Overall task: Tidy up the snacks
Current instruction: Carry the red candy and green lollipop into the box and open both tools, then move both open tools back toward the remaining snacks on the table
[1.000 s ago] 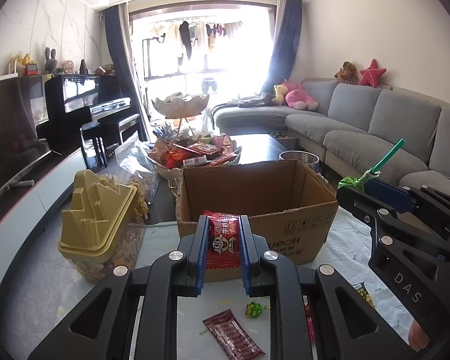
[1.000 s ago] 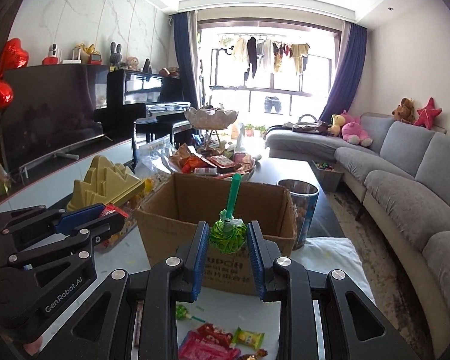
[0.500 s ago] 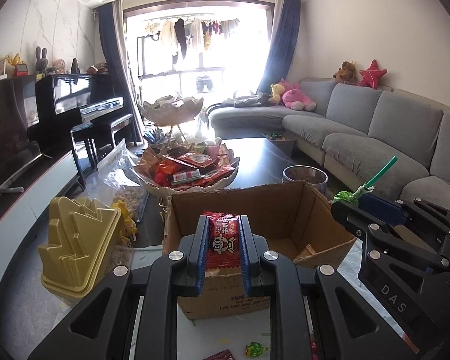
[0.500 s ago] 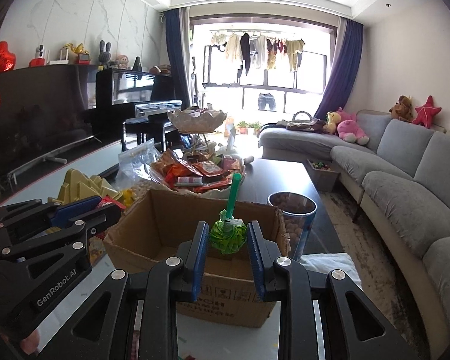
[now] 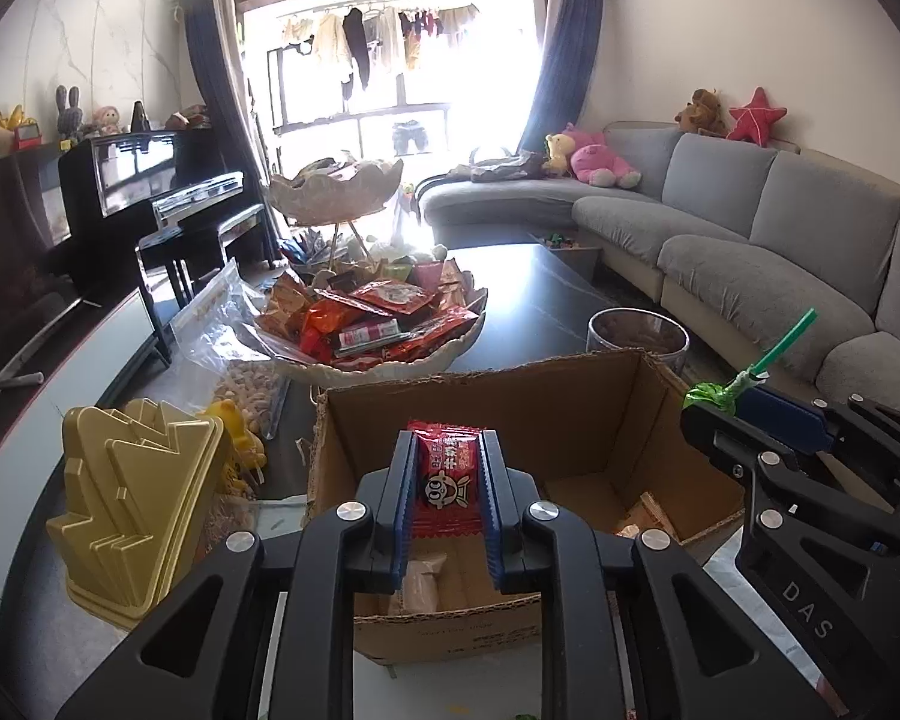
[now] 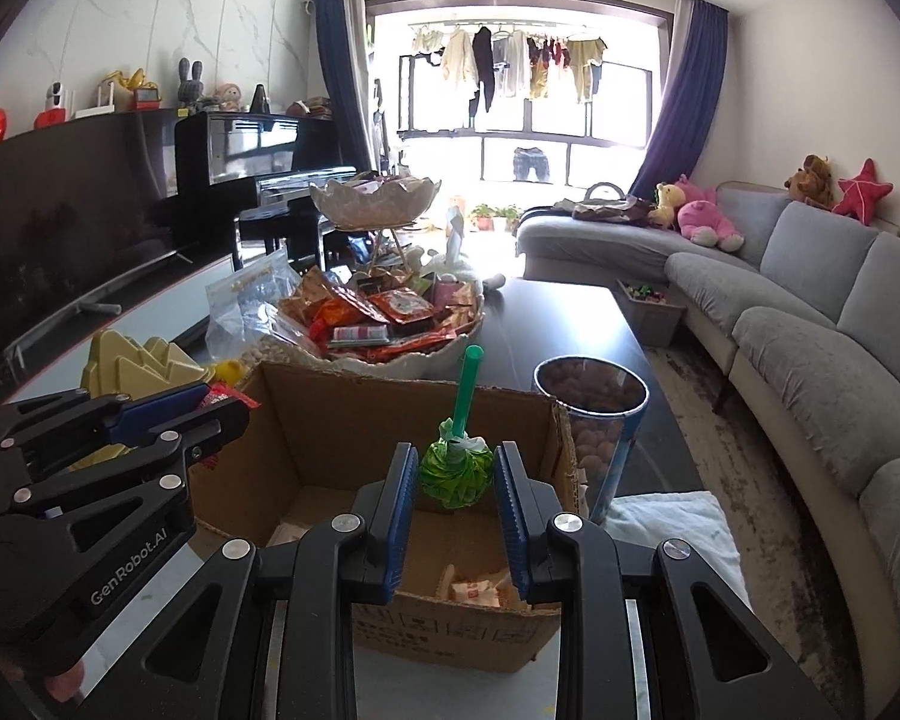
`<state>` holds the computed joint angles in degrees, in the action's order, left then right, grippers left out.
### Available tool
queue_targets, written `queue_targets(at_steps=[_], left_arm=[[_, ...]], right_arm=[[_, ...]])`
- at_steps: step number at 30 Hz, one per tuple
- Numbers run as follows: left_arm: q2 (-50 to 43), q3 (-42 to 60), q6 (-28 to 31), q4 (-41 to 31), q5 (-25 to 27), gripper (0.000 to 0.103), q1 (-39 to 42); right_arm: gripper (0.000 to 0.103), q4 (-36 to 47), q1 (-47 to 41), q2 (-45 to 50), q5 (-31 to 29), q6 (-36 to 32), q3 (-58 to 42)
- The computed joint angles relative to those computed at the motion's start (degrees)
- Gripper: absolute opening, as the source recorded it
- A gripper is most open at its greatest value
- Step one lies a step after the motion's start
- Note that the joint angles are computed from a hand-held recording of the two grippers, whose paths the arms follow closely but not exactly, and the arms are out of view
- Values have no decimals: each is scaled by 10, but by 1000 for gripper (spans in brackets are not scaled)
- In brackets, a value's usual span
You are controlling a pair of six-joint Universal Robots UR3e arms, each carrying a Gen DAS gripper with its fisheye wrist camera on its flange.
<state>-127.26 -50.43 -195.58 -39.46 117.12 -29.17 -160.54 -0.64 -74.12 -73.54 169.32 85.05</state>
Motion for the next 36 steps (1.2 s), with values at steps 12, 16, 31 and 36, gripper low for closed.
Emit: queue_targets(at_steps=[12,16,31,36], left_arm=[[53,-78,-19,42,37,65,-20],[78,-108,-24,52,59,72,-38],[187,-248,-63,63,145,92,-107],[208,-281,-85,58,164,92,-134]], right_arm=[[55,-27,-9,-48,-2,15,56],[59,-37,-21,-82,9,13,91],[74,-52,-52,-234,25,-9,243],[74,-35,-74,-289,42,-18,288]])
